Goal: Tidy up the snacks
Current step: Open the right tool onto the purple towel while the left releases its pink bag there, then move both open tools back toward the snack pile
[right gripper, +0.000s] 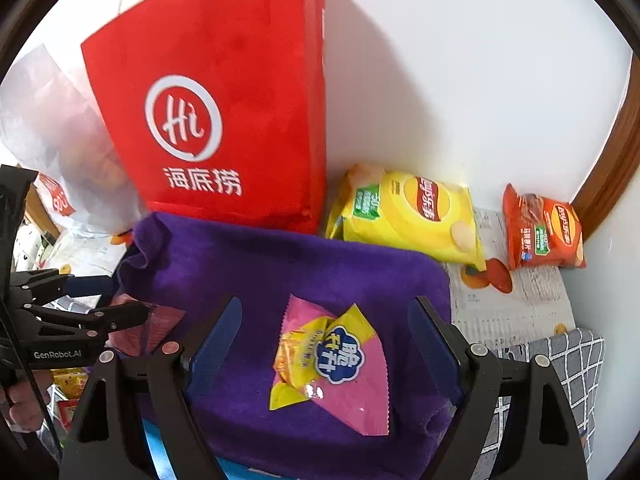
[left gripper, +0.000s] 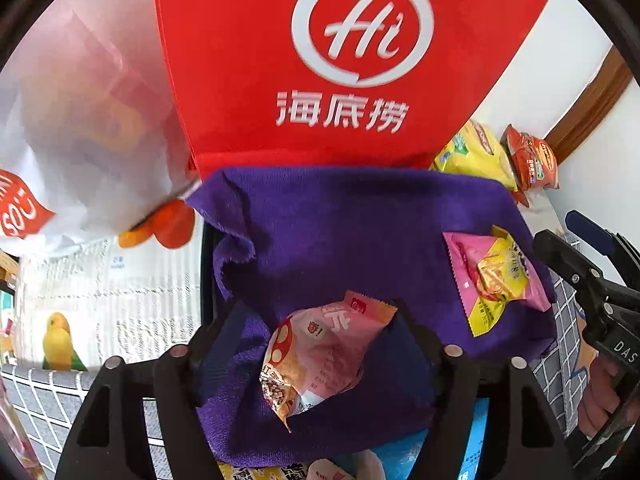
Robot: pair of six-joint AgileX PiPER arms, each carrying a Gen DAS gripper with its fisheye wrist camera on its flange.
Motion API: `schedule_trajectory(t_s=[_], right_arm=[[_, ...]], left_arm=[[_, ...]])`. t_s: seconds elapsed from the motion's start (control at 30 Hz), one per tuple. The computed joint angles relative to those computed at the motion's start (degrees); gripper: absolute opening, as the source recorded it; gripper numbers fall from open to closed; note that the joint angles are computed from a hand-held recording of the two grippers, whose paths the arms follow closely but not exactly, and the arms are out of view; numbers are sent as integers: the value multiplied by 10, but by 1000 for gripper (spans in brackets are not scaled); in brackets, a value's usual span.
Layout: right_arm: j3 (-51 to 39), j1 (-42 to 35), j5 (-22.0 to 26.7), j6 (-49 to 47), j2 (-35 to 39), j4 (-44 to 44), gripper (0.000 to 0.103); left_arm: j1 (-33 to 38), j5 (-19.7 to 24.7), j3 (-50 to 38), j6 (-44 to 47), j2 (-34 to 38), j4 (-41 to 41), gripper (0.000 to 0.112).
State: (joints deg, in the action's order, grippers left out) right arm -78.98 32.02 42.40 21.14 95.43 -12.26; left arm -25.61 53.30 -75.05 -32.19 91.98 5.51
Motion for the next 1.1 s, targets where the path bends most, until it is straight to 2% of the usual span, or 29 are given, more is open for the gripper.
schedule_trajectory(t_s=[0.13,0.37,0.5,0.67,0.77,0.87,0.93,1.07,1.1], right_arm=[[-3,7,8,21,-8,-14,85],[-18,40,62,134,-30,-133,87],[25,49,50,160,-77,-148,87],[69,106,111,215,-140,-226,86],[100,132,131,241,-191,-241,86],[145,160,133,270,-263,-242,87],[160,193,156,303,-295,-271,87],[167,218,190,311,-337,-250,87],[173,217,190,311,-349,-236,87]], left_arm=[[-14,13,-9,-15,-13,25,74],[-29,29,-17,-34,-39,44,74],[-58,14,-7,-52,-79,81,74],[-86,16,-12,-86,-112,112,74],[-100,15,-19,-97,-129,119,73],[-129,27,-29,-133,-154,144,73],[-155,43,-36,-155,-168,158,73],[-232,96,-47,-204,-177,213,73],[-266,128,-55,-216,-173,241,74]])
